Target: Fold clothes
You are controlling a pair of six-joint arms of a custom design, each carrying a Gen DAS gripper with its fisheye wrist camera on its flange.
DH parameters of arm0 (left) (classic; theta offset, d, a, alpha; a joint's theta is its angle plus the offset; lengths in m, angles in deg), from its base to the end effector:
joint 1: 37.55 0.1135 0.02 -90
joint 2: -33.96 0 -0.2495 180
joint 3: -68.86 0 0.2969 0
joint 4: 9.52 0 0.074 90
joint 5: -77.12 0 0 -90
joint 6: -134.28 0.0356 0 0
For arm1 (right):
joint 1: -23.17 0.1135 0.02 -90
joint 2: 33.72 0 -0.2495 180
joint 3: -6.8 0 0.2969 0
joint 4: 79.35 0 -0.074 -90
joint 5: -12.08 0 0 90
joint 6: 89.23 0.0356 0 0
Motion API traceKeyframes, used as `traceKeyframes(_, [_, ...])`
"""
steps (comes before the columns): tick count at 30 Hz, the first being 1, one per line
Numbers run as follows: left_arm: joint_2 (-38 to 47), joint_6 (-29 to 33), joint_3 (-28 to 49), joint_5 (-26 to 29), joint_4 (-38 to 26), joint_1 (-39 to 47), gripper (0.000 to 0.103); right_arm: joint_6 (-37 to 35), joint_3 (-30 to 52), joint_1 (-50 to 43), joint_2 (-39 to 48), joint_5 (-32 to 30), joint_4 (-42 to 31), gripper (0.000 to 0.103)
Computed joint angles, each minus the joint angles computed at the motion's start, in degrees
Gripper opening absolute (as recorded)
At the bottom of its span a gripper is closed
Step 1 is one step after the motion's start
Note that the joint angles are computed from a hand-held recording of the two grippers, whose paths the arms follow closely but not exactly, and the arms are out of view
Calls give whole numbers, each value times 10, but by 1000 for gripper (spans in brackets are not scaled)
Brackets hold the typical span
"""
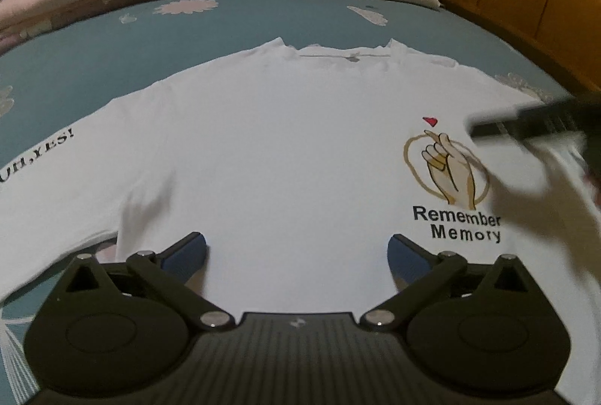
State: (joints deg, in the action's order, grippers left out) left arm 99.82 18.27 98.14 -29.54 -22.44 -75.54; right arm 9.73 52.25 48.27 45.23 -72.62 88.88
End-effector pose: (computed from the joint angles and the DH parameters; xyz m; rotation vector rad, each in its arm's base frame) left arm 0.1849 -0.1314 0.0820 0.1210 2.3907 -0.1705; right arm 0.2702 0.1229 0.1167 -0.2872 2.3464 0.1802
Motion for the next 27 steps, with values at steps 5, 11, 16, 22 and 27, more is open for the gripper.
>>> traceKeyframes(5, [7, -3, 1, 15, 12, 15, 102, -12, 148, -71, 173, -123, 9, 103])
traceKeyframes(11, [18, 10, -2, 1, 27, 7, 102, -34, 244, -82, 282, -105, 19, 103])
traceKeyframes(16, [13, 15, -14, 14, 48, 19, 102, -54, 332, -96, 351, -93, 3, 103])
traceKeyframes(22, [16, 27, -19, 19, 61, 25, 102, -24, 391, -128, 382, -131, -11, 103])
traceKeyframes(27, [11, 26, -21, 26, 62, 30, 102, -10, 362, -137, 331, -196, -28, 103])
